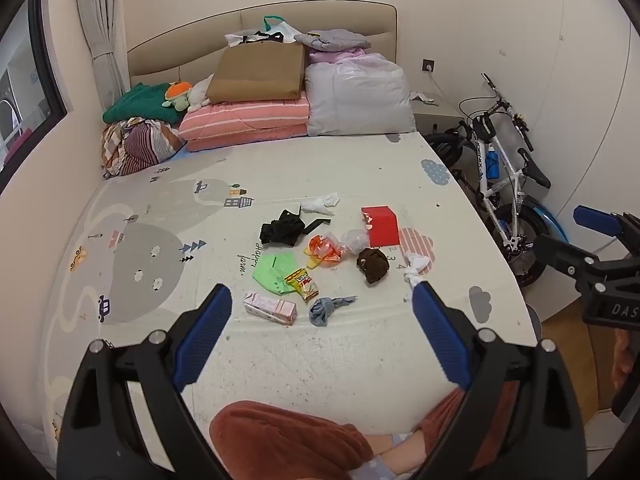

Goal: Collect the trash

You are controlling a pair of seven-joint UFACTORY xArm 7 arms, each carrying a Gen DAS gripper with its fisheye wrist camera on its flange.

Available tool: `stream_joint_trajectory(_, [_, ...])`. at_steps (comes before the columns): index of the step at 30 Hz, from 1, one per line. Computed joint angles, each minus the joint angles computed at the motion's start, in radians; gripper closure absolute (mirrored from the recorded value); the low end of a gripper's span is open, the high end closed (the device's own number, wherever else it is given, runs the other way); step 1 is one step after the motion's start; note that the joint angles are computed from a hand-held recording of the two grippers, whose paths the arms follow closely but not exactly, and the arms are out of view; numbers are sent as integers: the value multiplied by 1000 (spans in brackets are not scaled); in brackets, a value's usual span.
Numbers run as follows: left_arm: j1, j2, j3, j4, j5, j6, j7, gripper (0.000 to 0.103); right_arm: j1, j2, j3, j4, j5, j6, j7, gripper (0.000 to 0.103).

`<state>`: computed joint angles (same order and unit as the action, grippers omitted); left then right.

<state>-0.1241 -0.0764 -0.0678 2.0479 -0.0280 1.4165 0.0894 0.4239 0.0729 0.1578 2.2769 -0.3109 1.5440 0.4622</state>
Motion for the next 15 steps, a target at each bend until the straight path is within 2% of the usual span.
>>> stream_joint_trajectory(3, [-2, 11, -4, 17, 6, 8, -3, 11, -2, -3, -1, -6, 4, -4, 0, 7])
stream_joint_trajectory(5, [-3, 0, -3, -2, 5, -1, -3, 11, 6, 18, 4, 37, -8, 20, 3, 7])
stream_joint_trajectory(15, [-4, 4, -2, 10, 5, 6, -3, 11, 8, 2, 0, 4, -4, 4, 7, 7])
